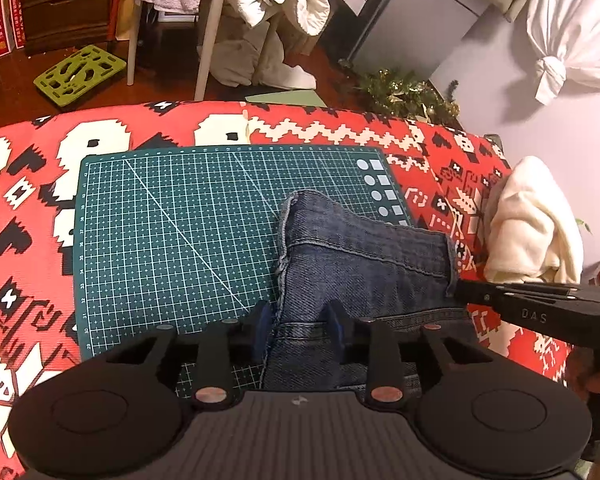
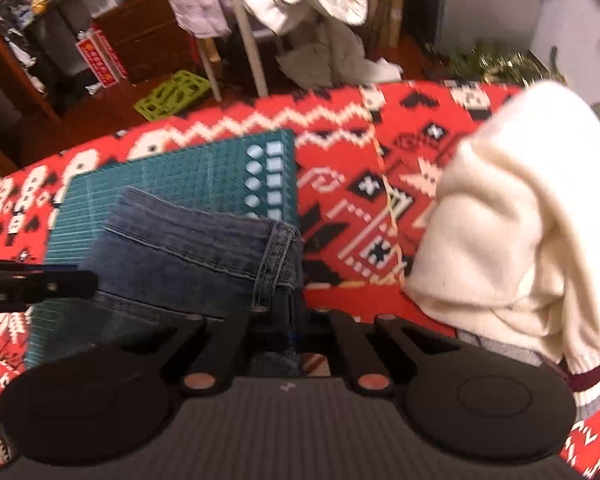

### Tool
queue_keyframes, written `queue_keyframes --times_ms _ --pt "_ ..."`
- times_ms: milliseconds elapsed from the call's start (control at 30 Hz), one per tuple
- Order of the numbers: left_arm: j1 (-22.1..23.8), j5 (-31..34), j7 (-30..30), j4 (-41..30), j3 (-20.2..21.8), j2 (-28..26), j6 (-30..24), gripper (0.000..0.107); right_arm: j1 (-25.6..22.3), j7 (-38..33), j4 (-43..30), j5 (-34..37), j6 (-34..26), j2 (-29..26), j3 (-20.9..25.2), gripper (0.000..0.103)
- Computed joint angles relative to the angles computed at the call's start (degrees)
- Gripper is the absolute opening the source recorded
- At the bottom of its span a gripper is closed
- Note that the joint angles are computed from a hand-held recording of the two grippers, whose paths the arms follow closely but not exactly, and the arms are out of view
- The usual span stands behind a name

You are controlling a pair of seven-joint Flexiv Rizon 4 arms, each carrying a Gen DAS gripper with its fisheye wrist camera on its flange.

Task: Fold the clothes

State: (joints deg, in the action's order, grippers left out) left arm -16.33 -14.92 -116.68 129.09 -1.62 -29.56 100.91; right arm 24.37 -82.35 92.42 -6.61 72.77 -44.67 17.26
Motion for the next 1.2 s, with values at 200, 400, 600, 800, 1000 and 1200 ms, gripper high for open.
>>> queue_keyframes --times_ms 200,400,600,800,1000,1200 --pt "-1.6 -0.6 -1.0 1.9 1.9 2.1 0.8 0.035 -1.4 0.8 1.0 2.3 1.4 0.4 1.1 0.018" --pt "-5.1 -0.4 -0.8 6.1 4.3 8.6 0.0 0.034 -6.3 -1.8 7.3 5.1 2.8 6.7 5.1 0.023" --pt "-17.4 1.9 -4.5 9.0 13.0 15.0 -6.1 0.032 -9.8 -3.8 17.9 11.1 -1.1 17.2 7.4 0.028" --pt "-22.7 6.7 -12.9 10.7 13.4 16.7 -10.6 0.031 -8.4 -3.1 28.7 16.3 -5.7 26.5 5.6 0.028" --pt "-23.1 12.3 -17.9 11.0 11.5 15.1 -12.7 0.025 -5.5 -1.2 34.1 20.0 -4.2 28.2 4.1 0.028" --pt "-19.4 17.0 -19.1 13.1 8.5 15.7 -13.2 0.023 -8.2 -2.8 33.0 27.2 -4.3 26.1 6.7 0.019"
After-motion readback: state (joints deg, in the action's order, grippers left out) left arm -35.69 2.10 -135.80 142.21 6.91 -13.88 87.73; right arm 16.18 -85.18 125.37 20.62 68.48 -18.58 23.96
